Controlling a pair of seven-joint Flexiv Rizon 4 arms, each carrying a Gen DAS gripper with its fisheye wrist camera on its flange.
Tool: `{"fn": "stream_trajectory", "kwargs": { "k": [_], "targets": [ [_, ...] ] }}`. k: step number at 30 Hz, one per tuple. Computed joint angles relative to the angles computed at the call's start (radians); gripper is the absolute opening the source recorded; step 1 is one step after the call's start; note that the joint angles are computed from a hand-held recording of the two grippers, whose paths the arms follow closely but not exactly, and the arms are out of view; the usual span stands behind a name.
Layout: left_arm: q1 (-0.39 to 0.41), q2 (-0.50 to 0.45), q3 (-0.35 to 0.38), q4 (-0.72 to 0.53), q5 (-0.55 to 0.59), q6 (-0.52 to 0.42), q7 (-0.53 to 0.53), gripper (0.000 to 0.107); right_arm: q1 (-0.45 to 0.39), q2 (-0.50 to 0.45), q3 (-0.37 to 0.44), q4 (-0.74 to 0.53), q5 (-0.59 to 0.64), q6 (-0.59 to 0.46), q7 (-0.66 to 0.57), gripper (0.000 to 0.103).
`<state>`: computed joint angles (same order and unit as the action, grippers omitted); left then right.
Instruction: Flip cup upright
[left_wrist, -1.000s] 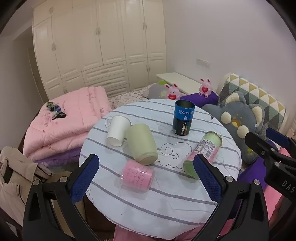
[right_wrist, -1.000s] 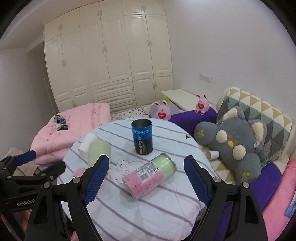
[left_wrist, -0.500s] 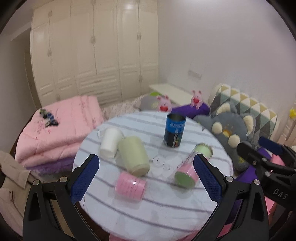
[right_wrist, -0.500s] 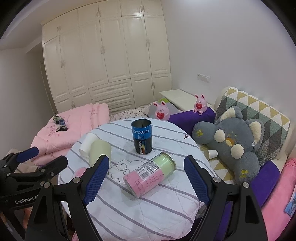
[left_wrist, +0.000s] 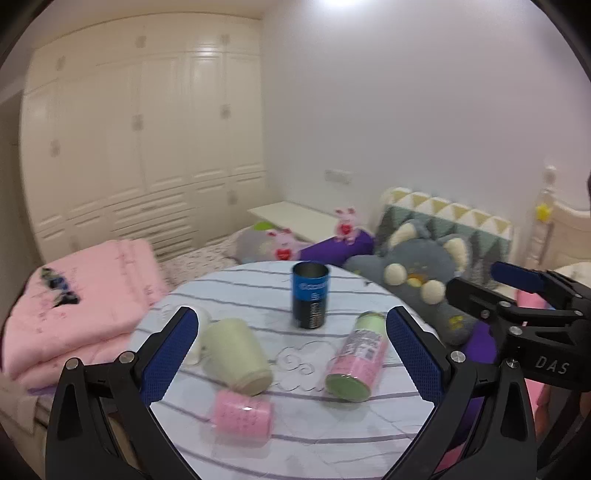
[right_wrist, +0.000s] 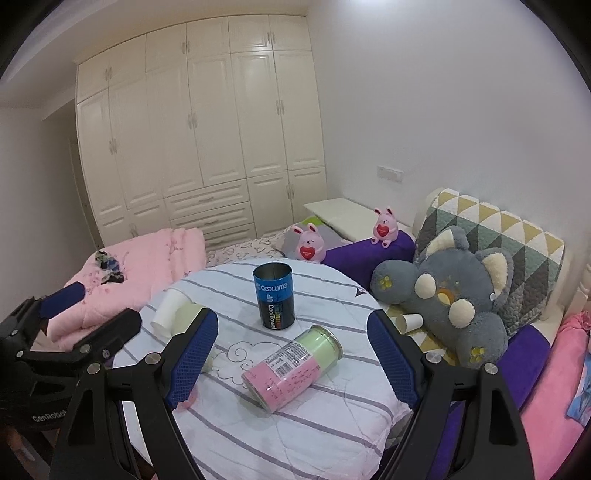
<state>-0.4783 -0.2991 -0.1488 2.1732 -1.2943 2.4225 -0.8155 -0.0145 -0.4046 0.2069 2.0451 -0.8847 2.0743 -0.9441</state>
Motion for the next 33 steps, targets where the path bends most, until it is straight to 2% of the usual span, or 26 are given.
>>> {"fn": "stream_trajectory", "kwargs": {
  "k": [2, 7, 11, 14, 17, 19, 22, 25, 33],
  "targets": [
    [0.040, 0.035, 0.019, 0.054, 0.130, -0.078, -0.101, 0.103, 0.039, 0.014, -0.019, 0.015, 0.060, -0.006, -0.039, 0.084],
    [0.067, 0.060, 0.060, 0.101, 0.255, -0.142, -0.174, 0.103, 0.107, 0.038, -0.040, 0.043, 0.177, -0.029, -0.119, 0.084],
    [0.113, 0.085, 0.087, 0.135, 0.391, -0.220, -0.272, 0.103, 0.142, 0.048, -0.041, 0.051, 0.262, -0.054, -0.172, 0.084],
    [0.100, 0.084, 0.107, 0.139, 0.381, -0.221, -0.265, 0.103, 0.169, 0.058, -0.044, 0.057, 0.323, -0.074, -0.212, 0.084],
    [0.172, 0.110, 0.112, 0.168, 0.551, -0.284, -0.384, 0.103, 0.198, 0.069, -0.050, 0.061, 0.385, -0.092, -0.251, 0.084],
    [0.187, 0.111, 0.124, 0.171, 0.604, -0.292, -0.422, 0.103, 0.239, 0.077, -0.073, 0.066, 0.445, -0.098, -0.288, 0.084],
    [0.188, 0.112, 0.140, 0.170, 0.630, -0.312, -0.439, 0.103, 0.287, 0.085, -0.096, 0.068, 0.517, -0.119, -0.331, 0.084],
    [0.201, 0.111, 0.147, 0.170, 0.677, -0.324, -0.462, 0.103, 0.280, 0.083, -0.078, 0.063, 0.539, -0.141, -0.343, 0.084],
    [0.181, 0.100, 0.167, 0.159, 0.671, -0.331, -0.455, 0.103, 0.320, 0.088, -0.096, 0.058, 0.610, -0.158, -0.395, 0.084]
  ]
}}
